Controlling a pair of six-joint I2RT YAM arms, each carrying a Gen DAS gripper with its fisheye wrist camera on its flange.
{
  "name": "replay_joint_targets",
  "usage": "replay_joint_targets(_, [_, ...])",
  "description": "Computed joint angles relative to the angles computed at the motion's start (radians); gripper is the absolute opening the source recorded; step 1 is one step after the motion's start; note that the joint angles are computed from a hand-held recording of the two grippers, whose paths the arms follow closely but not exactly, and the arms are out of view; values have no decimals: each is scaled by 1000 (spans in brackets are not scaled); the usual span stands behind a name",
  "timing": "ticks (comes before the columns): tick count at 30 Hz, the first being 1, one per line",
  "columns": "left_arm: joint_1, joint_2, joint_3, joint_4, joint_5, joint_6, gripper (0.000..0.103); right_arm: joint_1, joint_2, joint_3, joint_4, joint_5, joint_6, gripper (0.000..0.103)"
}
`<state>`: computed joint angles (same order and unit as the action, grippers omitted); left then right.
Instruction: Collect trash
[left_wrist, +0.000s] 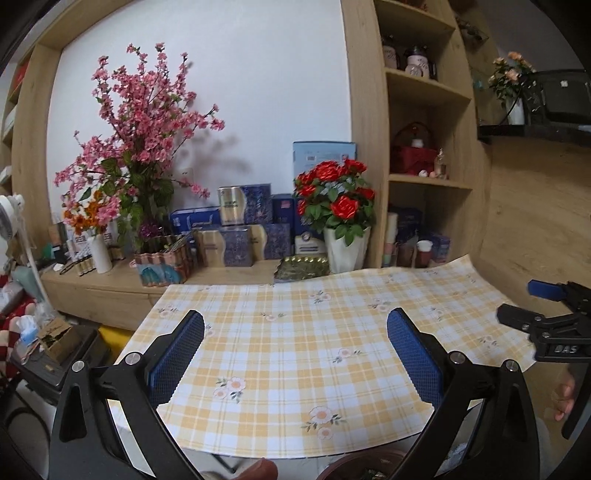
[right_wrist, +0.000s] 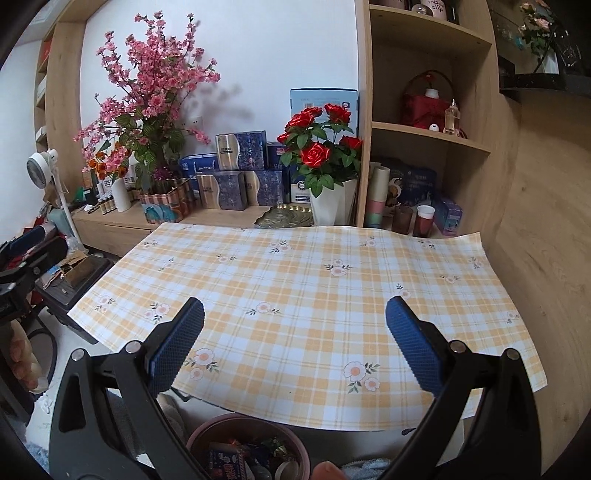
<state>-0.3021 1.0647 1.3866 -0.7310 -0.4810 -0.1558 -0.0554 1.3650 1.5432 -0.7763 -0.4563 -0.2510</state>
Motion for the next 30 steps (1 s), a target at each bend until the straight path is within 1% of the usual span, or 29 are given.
replay_joint_targets(3, [-32,11,3,-38,-65,-24,97,-10,-11,-14,1,-1,7,97])
replay_joint_targets(7, [-60,19,-5,-61,-82,-42,97,-27,-5,-18,-22,-2,7,97])
replay_joint_targets(13, [-85,24,-16,-61,-92,-54,97,-30,-11,-41,-22,5,-9,97])
replay_joint_targets(18, [-87,27,-18,-69,-78,-66,97,-23,-16,-56,-17,10,-8,97])
replay_joint_targets(26, [-91,24,-23,-71,-84,-74,97,0,-23,-70,-23,17,-15,97])
replay_joint_targets(30, [-93,27,-17,-94,-96,-87,97,4,-22,-71,-28,16,-12,97])
